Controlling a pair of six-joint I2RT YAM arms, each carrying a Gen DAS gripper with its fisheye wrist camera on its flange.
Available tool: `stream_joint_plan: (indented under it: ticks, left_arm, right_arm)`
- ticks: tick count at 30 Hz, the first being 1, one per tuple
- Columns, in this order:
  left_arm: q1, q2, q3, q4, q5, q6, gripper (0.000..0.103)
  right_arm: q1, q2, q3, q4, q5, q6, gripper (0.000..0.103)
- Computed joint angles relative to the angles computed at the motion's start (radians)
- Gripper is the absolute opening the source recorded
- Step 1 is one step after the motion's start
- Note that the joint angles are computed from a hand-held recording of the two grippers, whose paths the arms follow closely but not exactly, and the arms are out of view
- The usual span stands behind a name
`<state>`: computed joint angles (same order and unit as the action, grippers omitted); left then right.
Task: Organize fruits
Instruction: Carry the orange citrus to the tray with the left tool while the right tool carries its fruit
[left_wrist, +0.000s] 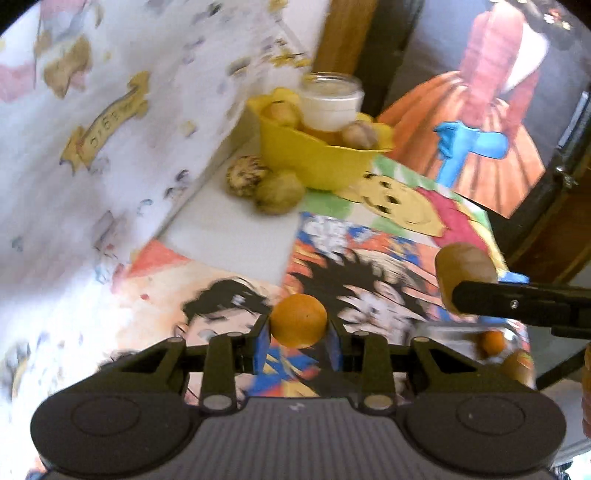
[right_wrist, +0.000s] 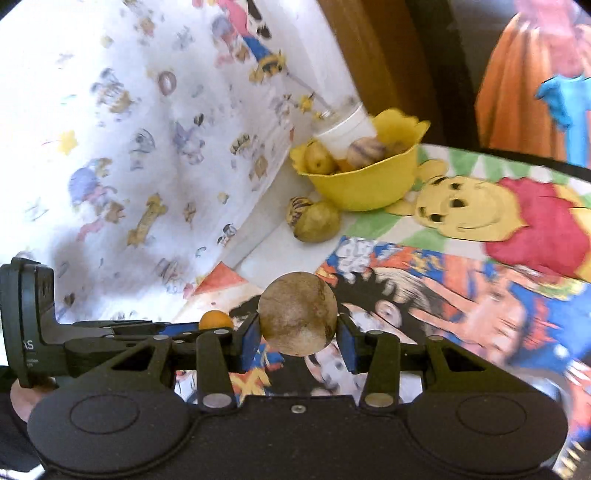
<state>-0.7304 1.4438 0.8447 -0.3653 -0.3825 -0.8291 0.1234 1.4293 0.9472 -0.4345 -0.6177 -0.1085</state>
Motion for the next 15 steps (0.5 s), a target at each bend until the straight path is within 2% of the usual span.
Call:
stream_joint_plan:
  ticks: [4, 8, 12, 15]
  left_arm:
    - [-0.141, 0.006, 0.050, -0.079, -0.038, -0.102, 0.035]
    - [-0.271, 0.037, 0.093, -0.117, -0.052, -0.185, 0.035]
    - [-0.371, 0.085, 0.133, -0.133, -0.038, -0.227, 0.035]
    - [-0.433, 0.142, 0.173, -0.148, -0.017, -0.248, 0.035]
  right_arm:
    - [-0.119, -0.164, -0.099, -0.111, -0.016, -0.103, 0.046]
    - [-0.280, -0.301, -0.178, -0.263, -0.039, -0.261, 0.046]
    - [-0.446, -0.375, -0.243, -0.394, -0.050, -0.419, 0.046]
    - [-0.542, -0.410, -0.290, -0.447, -0.035, -0.492, 0.046]
